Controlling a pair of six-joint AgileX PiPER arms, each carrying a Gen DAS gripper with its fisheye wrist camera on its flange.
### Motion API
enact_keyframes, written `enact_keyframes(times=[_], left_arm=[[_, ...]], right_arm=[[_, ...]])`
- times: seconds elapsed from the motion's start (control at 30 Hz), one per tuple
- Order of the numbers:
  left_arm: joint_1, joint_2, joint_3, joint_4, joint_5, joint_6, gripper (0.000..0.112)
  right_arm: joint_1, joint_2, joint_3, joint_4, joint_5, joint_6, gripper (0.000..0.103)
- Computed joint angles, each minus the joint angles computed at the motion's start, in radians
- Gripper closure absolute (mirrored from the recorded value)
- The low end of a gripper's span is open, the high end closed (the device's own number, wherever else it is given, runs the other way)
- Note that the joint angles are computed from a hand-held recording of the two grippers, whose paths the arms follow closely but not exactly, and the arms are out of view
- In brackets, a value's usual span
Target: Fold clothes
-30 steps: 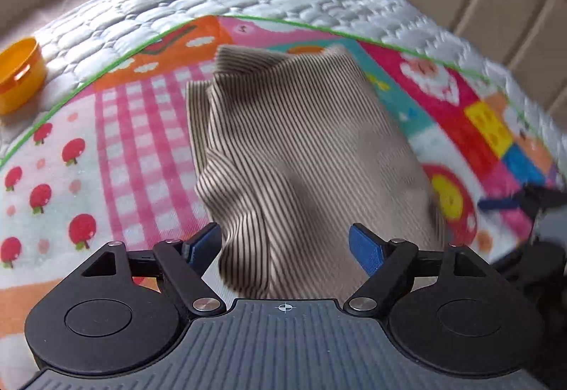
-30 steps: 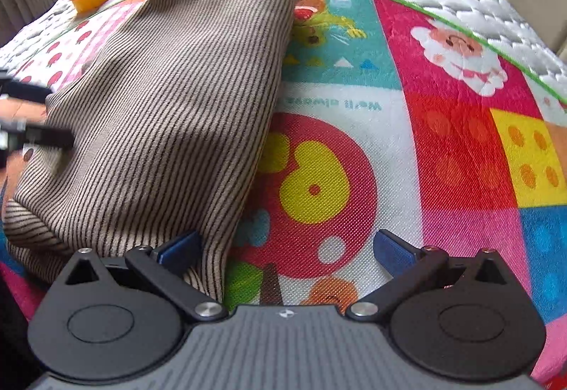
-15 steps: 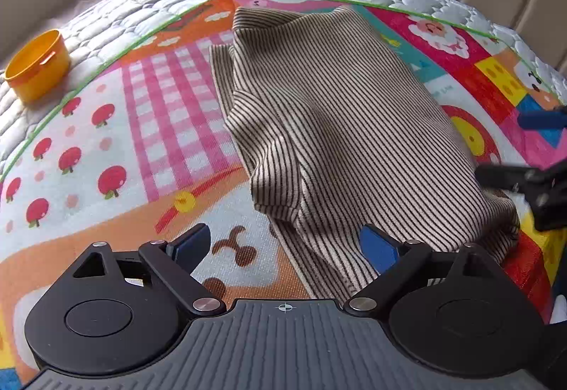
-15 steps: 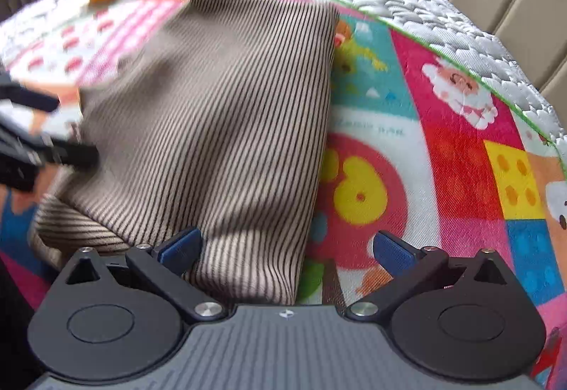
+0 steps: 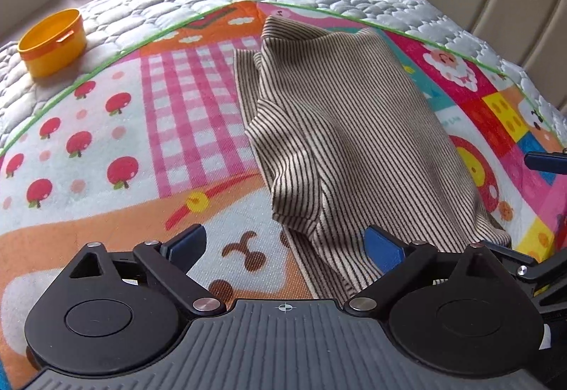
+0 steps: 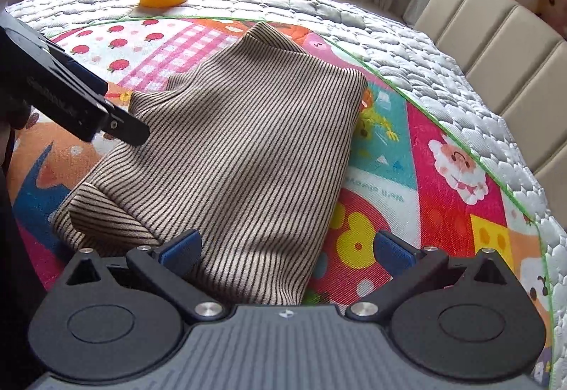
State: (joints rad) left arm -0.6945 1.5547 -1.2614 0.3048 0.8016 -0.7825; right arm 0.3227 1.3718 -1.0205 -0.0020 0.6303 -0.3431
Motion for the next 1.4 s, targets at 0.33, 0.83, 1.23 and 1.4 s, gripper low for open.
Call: enact_keyframes(times=[0.33,0.83,1.23,1.4], left_arm=[[0.041,0.071,-0.108,0.22,-0.201,0.062,0.016],[0.142,0.638,-0.769,0.207,0.088,0.175,0.066],[0.154,0.208,-0.344,0.085,0.079,0.098,0.028],[0.013,-0.054,-0.103,0.085,0.11,0.135,0.02]], right_arm=[[-0.249,-0.039,0.127,0.61,-0.183,-0.355,0.0],[-0.338,0.158,-0.012,0.562,-0.012,-0.159,0.0],[-0.259,0.016,0.103,0.63,-0.133,-0.391,0.0],[-0.187,-0.081,0.058,0.639,0.054,-0.739,0.01]])
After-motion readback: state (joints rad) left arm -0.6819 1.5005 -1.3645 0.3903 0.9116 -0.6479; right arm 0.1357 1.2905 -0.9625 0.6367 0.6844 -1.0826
